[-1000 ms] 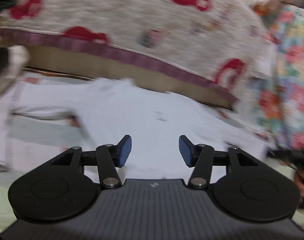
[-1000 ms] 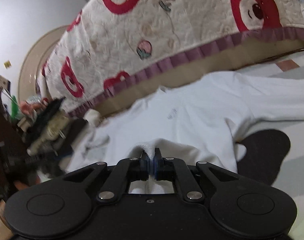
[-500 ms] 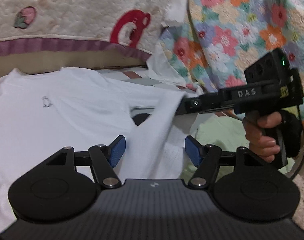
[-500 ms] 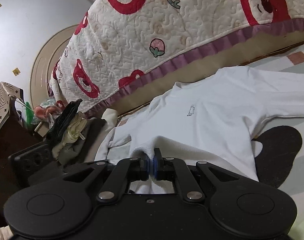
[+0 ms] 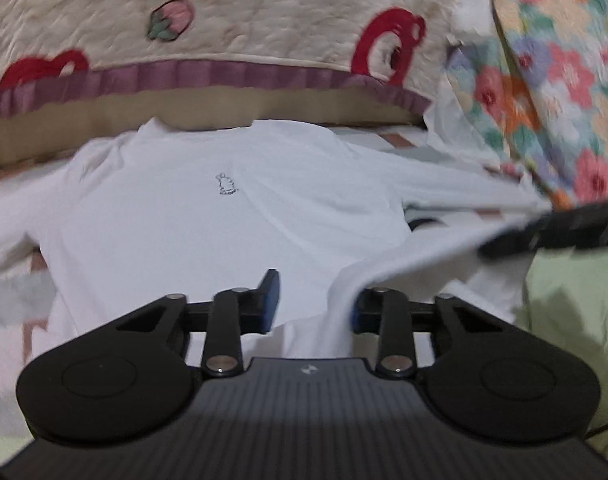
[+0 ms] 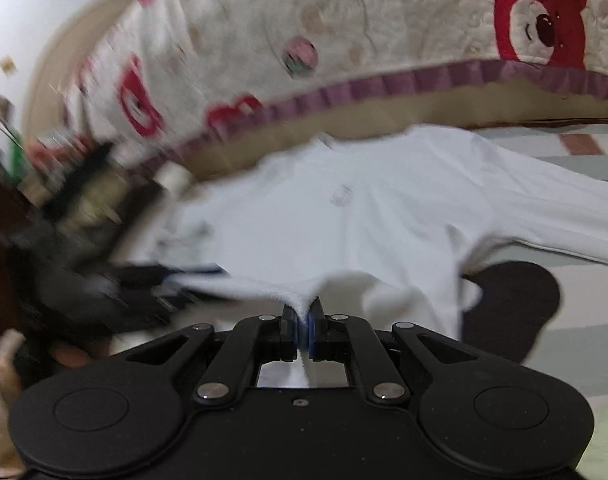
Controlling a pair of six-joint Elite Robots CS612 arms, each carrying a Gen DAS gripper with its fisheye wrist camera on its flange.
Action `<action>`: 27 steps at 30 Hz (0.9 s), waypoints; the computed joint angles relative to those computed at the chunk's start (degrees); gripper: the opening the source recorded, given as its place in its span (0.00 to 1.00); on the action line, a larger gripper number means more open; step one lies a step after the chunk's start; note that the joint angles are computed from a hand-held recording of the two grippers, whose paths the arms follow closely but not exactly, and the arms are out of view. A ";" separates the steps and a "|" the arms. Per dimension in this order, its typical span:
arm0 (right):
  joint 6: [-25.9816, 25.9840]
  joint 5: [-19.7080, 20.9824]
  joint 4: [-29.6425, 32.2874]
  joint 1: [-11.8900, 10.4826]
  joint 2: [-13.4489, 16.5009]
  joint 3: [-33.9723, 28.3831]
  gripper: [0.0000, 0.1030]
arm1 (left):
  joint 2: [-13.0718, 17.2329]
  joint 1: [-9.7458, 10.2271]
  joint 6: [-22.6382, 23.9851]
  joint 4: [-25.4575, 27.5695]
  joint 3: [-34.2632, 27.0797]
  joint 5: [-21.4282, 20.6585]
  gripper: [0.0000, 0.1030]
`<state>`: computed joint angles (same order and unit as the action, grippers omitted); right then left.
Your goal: Fold clothes
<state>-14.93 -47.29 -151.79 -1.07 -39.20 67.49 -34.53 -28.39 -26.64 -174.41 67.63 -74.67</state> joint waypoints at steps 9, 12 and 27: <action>6.69 -1.38 -2.57 1.02 2.14 -1.07 0.56 | -0.29 0.86 -4.31 -3.83 1.42 -1.48 0.18; 8.47 -2.25 -4.44 1.37 3.21 -1.18 0.58 | -0.07 1.07 -5.16 -4.59 1.37 -1.74 0.18; 15.54 1.12 -32.18 -1.74 -0.44 4.04 0.04 | -1.01 -0.80 3.99 -2.36 2.02 -4.78 0.24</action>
<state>0.60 -46.17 -183.97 -2.82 -39.64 71.53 -35.55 -29.19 -22.65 -176.77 69.65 -79.45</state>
